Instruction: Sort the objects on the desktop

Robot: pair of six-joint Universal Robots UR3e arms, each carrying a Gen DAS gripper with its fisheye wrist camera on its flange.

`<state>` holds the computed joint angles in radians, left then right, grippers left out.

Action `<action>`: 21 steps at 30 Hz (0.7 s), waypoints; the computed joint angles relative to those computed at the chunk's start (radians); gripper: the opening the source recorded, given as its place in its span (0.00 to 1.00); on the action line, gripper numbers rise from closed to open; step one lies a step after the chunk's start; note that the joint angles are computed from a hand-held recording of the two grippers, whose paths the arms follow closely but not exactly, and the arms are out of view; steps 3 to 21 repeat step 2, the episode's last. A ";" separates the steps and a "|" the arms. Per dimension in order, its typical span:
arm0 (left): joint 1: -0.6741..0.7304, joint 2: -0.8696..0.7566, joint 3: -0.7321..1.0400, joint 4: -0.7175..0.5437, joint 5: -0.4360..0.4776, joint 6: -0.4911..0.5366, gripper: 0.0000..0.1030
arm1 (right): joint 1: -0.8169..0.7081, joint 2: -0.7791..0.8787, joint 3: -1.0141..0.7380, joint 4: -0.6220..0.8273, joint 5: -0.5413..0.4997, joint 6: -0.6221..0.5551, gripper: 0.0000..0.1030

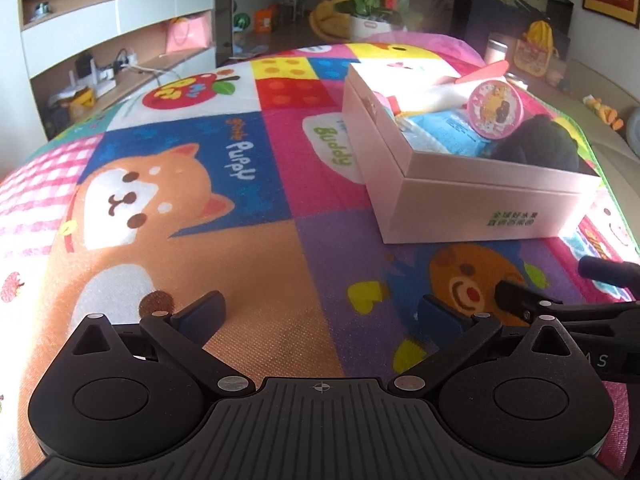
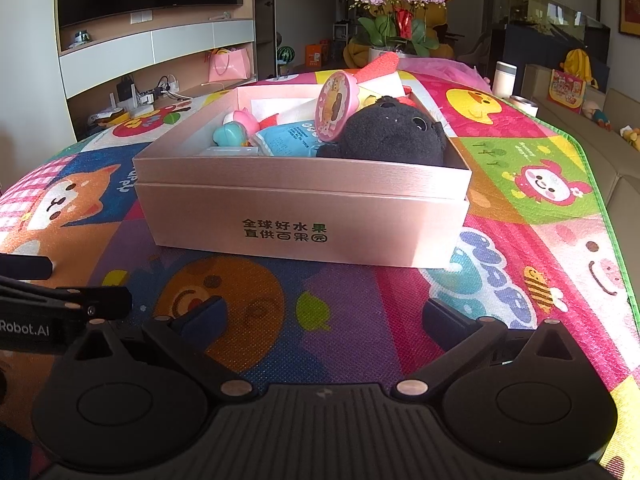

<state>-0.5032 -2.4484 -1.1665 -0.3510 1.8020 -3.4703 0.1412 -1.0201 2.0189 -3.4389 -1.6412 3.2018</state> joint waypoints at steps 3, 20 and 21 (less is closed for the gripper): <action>-0.008 -0.006 -0.004 0.016 0.017 0.008 1.00 | 0.005 0.004 -0.007 0.003 -0.003 0.005 1.00; -0.008 -0.006 -0.004 0.016 0.017 0.008 1.00 | 0.005 0.004 -0.007 0.003 -0.003 0.005 1.00; -0.008 -0.006 -0.004 0.016 0.017 0.008 1.00 | 0.005 0.004 -0.007 0.003 -0.003 0.005 1.00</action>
